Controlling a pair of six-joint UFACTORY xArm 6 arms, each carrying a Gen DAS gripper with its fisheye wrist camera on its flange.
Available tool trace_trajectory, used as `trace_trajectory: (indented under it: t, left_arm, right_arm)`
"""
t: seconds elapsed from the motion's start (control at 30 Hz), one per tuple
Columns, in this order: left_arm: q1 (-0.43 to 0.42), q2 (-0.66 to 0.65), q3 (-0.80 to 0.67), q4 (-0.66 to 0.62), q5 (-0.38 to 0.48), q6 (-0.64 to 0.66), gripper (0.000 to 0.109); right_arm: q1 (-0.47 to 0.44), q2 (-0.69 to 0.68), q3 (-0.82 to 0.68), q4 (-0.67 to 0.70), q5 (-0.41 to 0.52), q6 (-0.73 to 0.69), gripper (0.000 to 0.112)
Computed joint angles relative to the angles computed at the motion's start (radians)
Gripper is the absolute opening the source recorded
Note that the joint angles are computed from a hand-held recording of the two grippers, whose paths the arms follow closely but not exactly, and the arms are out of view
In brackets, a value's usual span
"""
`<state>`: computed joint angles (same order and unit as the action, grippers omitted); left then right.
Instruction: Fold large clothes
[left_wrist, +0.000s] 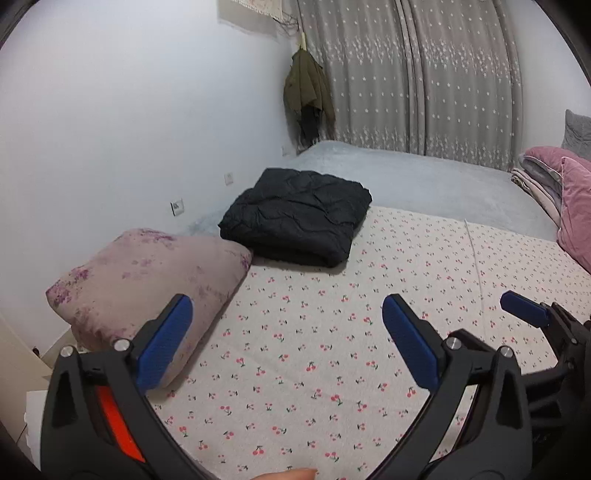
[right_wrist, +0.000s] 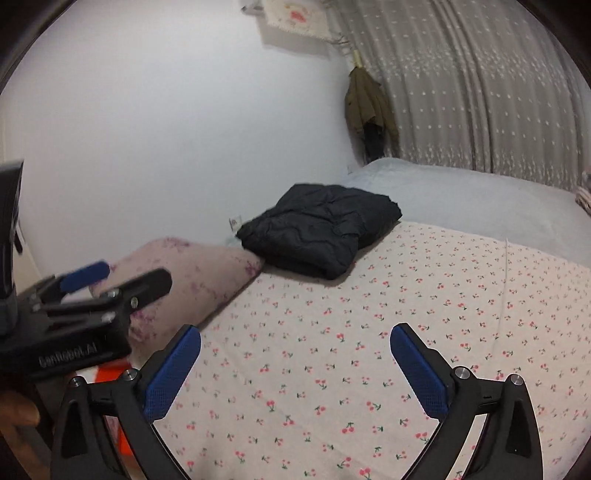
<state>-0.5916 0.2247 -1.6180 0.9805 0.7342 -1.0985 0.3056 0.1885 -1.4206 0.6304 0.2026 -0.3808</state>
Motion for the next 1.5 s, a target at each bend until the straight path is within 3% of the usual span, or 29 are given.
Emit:
trace_trajectory:
  t: [0.1, 0.23, 0.43, 0.6, 0.7, 0.83, 1.5]
  left_arm:
    - [-0.009, 0.005, 0.01, 0.068, -0.023, -0.062, 0.102]
    - [-0.011, 0.033, -0.011, 0.026, -0.047, -0.021, 0.102]
    - [0.007, 0.07, -0.059, 0.013, -0.059, -0.007, 0.102]
    - [0.044, 0.176, -0.194, -0.085, -0.07, 0.107, 0.102]
    - [0.049, 0.209, -0.219, -0.069, -0.064, 0.104, 0.102]
    - [0.045, 0.238, -0.247, -0.085, -0.053, 0.132, 0.102]
    - [0.051, 0.238, -0.243, -0.101, -0.112, 0.159, 0.102]
  right_arm:
    - [-0.025, 0.014, -0.007, -0.005, 0.019, 0.008, 0.103]
    - [-0.041, 0.025, -0.004, -0.004, 0.011, -0.011, 0.103]
    - [-0.049, 0.084, -0.103, 0.17, 0.047, -0.136, 0.103]
    - [-0.059, 0.186, -0.25, 0.106, 0.08, -0.063, 0.103]
    - [-0.06, 0.224, -0.303, 0.099, 0.104, -0.065, 0.103]
    - [-0.061, 0.231, -0.29, -0.001, 0.093, -0.035, 0.103]
    - [-0.076, 0.217, -0.262, 0.022, 0.08, -0.025, 0.103]
